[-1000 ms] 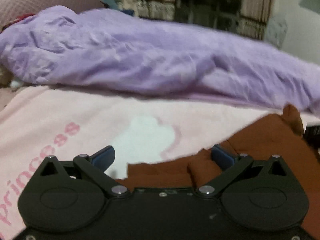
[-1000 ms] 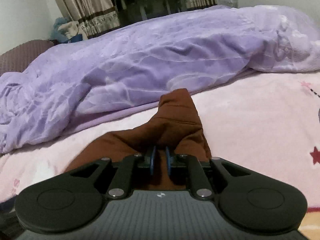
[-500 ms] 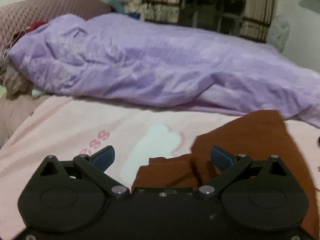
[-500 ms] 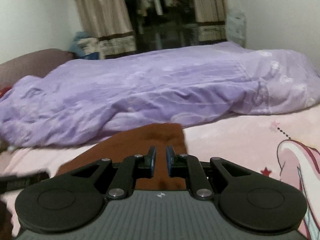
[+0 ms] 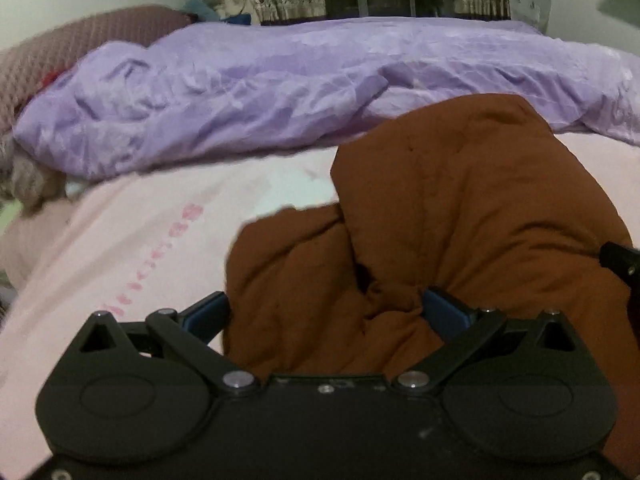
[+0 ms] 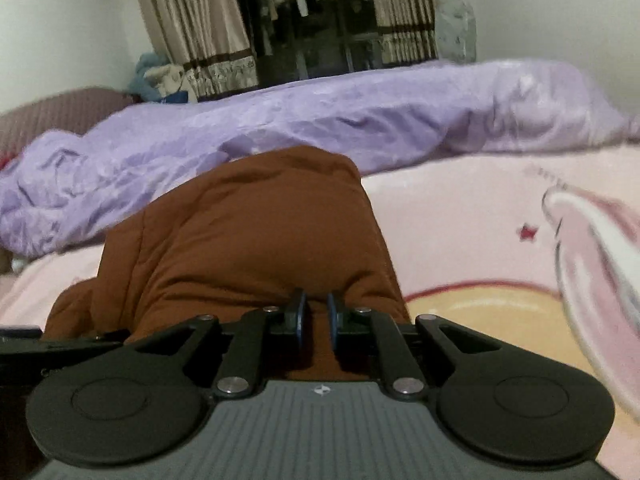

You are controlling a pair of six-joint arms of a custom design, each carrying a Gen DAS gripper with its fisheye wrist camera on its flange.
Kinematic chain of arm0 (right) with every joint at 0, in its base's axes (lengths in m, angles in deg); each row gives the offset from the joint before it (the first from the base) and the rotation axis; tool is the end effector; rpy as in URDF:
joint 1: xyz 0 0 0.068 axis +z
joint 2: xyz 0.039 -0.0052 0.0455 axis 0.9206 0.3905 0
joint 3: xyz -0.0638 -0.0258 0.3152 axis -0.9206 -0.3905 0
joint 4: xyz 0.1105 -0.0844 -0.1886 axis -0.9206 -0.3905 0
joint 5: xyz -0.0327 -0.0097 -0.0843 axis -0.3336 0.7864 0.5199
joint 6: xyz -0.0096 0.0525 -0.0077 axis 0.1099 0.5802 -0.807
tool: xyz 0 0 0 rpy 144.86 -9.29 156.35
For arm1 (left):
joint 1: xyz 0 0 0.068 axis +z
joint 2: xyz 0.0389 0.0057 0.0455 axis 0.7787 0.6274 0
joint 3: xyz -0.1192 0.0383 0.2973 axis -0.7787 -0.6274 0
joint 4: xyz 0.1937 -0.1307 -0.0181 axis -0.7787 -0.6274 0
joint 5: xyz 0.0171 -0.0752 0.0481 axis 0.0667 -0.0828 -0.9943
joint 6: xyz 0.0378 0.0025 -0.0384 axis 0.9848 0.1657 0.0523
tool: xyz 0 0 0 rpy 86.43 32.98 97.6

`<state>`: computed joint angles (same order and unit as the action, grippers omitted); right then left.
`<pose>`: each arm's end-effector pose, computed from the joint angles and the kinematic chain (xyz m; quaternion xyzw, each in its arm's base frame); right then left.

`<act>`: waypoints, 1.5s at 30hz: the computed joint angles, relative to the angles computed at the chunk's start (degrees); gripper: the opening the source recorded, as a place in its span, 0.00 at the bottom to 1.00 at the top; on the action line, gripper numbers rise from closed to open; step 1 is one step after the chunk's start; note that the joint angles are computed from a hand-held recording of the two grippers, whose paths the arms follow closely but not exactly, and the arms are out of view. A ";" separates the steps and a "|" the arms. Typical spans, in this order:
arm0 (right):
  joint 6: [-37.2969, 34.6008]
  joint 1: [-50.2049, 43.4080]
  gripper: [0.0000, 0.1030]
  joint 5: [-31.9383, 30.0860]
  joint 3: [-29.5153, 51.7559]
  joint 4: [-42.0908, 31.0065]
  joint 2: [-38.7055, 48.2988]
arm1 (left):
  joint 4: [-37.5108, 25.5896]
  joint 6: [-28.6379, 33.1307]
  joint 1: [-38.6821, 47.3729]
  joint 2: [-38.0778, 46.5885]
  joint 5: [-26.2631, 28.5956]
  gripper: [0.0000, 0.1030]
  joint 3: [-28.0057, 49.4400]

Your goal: Fold large clothes

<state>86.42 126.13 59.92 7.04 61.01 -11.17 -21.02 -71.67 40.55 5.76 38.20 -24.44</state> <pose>0.1260 0.1652 0.2135 0.0017 0.8682 0.0855 0.4888 0.2041 -0.0244 0.2160 -0.0644 0.9075 0.1114 0.3999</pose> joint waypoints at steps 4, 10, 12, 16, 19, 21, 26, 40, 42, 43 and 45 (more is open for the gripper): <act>1.28 -0.56 0.14 -3.89 3.59 -10.83 -8.26 | -9.64 -1.38 -3.27 -5.62 -4.31 1.00 3.42; 6.28 8.22 0.23 0.02 6.24 -23.34 -16.28 | -22.82 -6.67 -9.56 -19.32 -4.59 1.00 5.81; 9.45 11.32 0.24 2.26 6.32 -26.01 -16.00 | -24.31 -8.42 -12.56 -19.62 -6.82 1.00 5.11; 9.48 4.43 0.23 -6.54 -0.37 -15.84 -11.12 | -14.23 -7.15 -10.06 -11.04 -2.31 1.00 -1.57; 7.83 3.22 0.23 -7.24 -0.87 -14.33 -10.64 | -8.45 -7.86 -8.74 -8.84 -1.13 1.00 -4.62; 9.51 5.23 0.23 -6.18 2.27 -20.77 -12.42 | -14.41 -9.02 -10.96 -11.22 -3.60 1.00 -1.76; 14.97 12.82 0.24 -2.63 7.05 -33.61 -18.08 | -30.11 -15.75 -22.67 -18.60 -13.56 1.00 4.09; 14.16 11.95 0.32 -4.41 3.94 -29.86 -13.24 | -24.51 -19.00 -24.09 -11.14 -14.04 1.00 -0.72; 16.38 14.68 0.32 -3.01 5.71 -34.91 -15.93 | -33.23 -25.21 -29.73 -13.25 -17.66 1.00 2.25; 18.07 16.64 0.32 -1.98 6.47 -37.78 -17.67 | -38.14 -29.36 -33.69 -15.42 -20.25 1.00 3.54; 22.26 21.22 0.32 1.29 7.96 -43.49 -20.13 | -44.59 -36.08 -38.77 -18.35 -22.79 1.00 4.88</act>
<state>108.67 147.35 61.22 15.00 17.52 -31.30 -65.61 -107.75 1.78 -12.59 15.41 -19.56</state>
